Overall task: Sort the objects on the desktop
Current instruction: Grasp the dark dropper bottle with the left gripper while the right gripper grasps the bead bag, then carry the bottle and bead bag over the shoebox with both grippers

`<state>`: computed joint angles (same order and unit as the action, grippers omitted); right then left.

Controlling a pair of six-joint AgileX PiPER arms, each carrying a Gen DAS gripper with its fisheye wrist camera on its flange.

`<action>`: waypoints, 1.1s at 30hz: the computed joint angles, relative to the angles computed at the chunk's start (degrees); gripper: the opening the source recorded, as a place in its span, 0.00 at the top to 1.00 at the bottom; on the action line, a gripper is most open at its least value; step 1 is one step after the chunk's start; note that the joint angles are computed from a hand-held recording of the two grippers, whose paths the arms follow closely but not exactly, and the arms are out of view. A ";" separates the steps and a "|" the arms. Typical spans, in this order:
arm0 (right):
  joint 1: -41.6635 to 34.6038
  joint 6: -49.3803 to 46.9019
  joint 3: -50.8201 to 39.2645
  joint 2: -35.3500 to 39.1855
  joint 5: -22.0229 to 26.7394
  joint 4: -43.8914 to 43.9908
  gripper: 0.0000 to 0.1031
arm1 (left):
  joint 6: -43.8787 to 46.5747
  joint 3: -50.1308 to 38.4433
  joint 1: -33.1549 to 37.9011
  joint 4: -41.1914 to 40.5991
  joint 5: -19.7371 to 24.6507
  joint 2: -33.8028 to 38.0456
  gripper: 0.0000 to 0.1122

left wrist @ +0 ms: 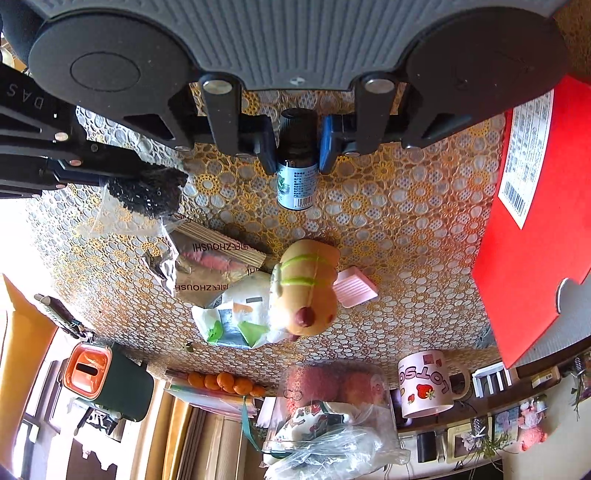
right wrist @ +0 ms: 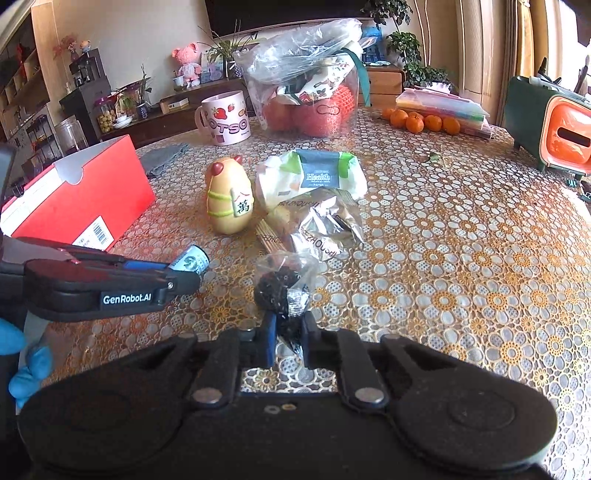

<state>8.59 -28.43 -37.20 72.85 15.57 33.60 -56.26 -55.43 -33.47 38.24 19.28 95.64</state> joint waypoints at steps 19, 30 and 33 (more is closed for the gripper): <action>4.45 20.18 0.82 -7.48 3.11 -17.87 0.92 | -2.45 6.36 -0.37 0.78 -0.24 -8.74 0.80; 8.44 21.64 -4.64 -9.78 9.80 -20.04 0.92 | 9.34 5.94 0.69 -9.45 3.20 -17.56 0.80; 9.56 21.99 -7.53 -9.84 12.20 -20.66 0.92 | 13.60 4.81 1.73 -12.50 6.08 -19.98 0.80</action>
